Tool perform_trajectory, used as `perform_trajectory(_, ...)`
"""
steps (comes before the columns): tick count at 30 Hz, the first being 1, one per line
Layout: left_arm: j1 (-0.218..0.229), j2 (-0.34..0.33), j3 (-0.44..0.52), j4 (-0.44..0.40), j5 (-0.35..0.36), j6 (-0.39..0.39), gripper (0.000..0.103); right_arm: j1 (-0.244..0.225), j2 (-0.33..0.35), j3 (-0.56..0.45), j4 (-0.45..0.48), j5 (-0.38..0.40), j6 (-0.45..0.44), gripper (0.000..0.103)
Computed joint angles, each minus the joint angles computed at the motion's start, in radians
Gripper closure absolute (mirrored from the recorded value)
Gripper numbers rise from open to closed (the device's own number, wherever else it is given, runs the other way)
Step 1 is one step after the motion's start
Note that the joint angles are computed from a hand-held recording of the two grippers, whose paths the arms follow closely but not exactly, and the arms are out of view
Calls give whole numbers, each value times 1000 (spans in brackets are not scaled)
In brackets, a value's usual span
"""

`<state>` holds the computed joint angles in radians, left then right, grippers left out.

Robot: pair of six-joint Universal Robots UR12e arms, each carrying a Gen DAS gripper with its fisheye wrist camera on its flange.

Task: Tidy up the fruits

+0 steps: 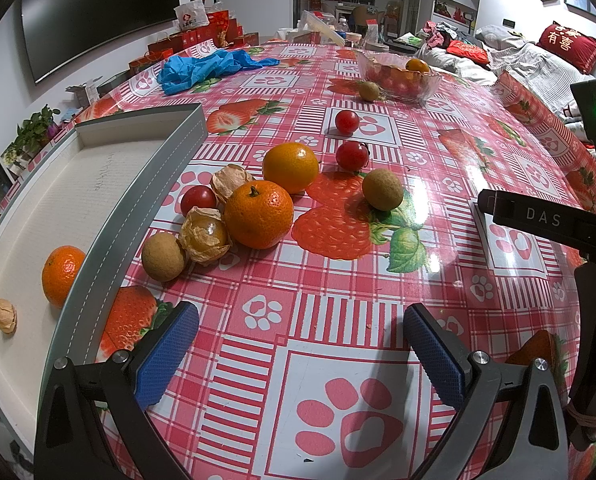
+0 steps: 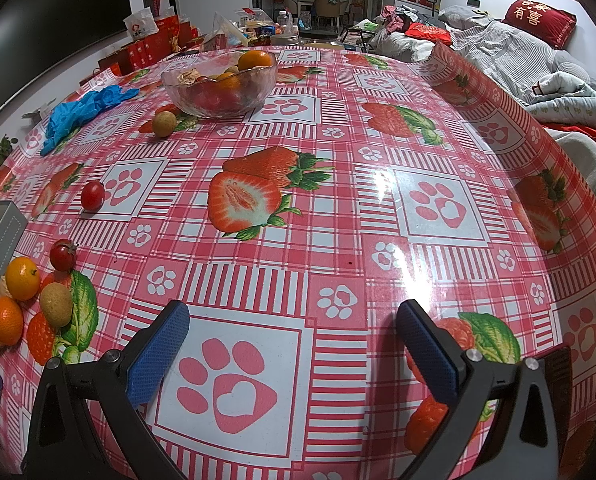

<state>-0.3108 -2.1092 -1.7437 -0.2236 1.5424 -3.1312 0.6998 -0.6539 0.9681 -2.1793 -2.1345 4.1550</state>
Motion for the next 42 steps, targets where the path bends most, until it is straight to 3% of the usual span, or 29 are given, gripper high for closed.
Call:
perform_trajectory(13,1,0,0,0,-5,5,0,1,6,-13,13,-1,12,0)
perform_trajectory(18,10,25,-1,-68,-21,8,0,-2,3,-26,44,50,3,0)
perform_trajectory(21,28,57,-30,-4,-53,14,0,10,3,-25,-69,87,-106,0)
perform_trajectory(23,39,74,-36,17,-54,23,0,21,33,-85,-98,100,-234,0)
perform_trajectory(26,56,86,-20,-4,-45,33,0,24,88,-187,-96,168,-342,1)
perform_trajectory(29,70,90,-7,-25,-25,34,0,24,137,-272,-42,199,-357,11)
perform_trajectory(31,77,91,-1,-39,-22,42,0,16,154,-301,-16,246,-346,25)
perform_trajectory(35,75,84,6,-55,-5,82,0,16,178,-344,6,230,-365,37)
perform_trajectory(37,69,75,17,-66,4,99,0,18,184,-353,-3,235,-386,61)
perform_trajectory(39,63,67,29,-79,3,105,0,17,186,-354,-19,249,-410,76)
perform_trajectory(42,55,59,44,-91,-6,111,1,15,155,-292,-75,260,-404,76)
